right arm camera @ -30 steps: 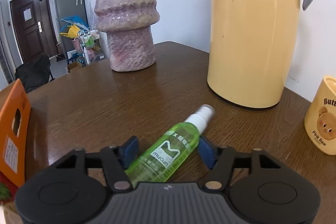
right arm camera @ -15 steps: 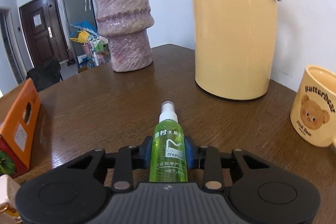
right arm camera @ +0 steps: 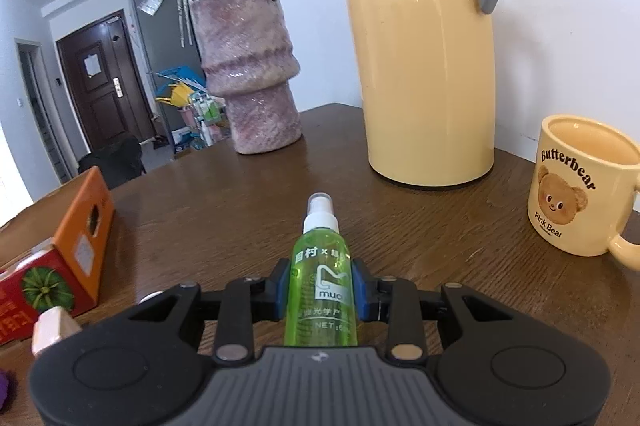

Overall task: Organize rigid objects
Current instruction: 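Lift the tape roll and spray bottle and carry both over the red box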

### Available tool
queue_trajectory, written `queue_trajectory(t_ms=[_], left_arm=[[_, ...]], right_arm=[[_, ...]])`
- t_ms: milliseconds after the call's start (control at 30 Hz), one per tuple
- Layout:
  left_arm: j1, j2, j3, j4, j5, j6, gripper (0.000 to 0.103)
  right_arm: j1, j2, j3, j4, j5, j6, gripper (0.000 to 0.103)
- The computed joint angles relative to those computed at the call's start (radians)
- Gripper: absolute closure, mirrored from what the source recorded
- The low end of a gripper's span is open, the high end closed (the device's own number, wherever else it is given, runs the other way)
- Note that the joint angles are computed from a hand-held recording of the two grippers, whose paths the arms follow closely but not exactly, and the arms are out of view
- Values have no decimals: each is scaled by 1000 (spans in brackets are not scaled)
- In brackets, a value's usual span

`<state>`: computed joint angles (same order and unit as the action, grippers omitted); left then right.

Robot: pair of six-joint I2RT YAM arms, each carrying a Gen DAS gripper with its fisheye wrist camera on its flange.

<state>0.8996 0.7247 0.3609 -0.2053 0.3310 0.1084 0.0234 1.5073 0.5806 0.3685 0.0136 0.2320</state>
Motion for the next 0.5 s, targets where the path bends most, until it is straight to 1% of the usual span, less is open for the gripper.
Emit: queue_trajectory(t_ms=[133, 233, 367, 500], left_arm=[[38, -67, -3, -49, 41, 12, 59], [63, -133, -4, -109, 75, 20, 59], [120, -230, -2, -202, 158, 32, 59], [149, -315, 4, -290, 211, 43, 59]], right_arm=[[7, -79, -60, 17, -15, -16, 73], [19, -136, -96, 13, -30, -24, 73], [40, -236, -156, 1, -54, -34, 73], [74, -337, -209, -19, -70, -39, 73]])
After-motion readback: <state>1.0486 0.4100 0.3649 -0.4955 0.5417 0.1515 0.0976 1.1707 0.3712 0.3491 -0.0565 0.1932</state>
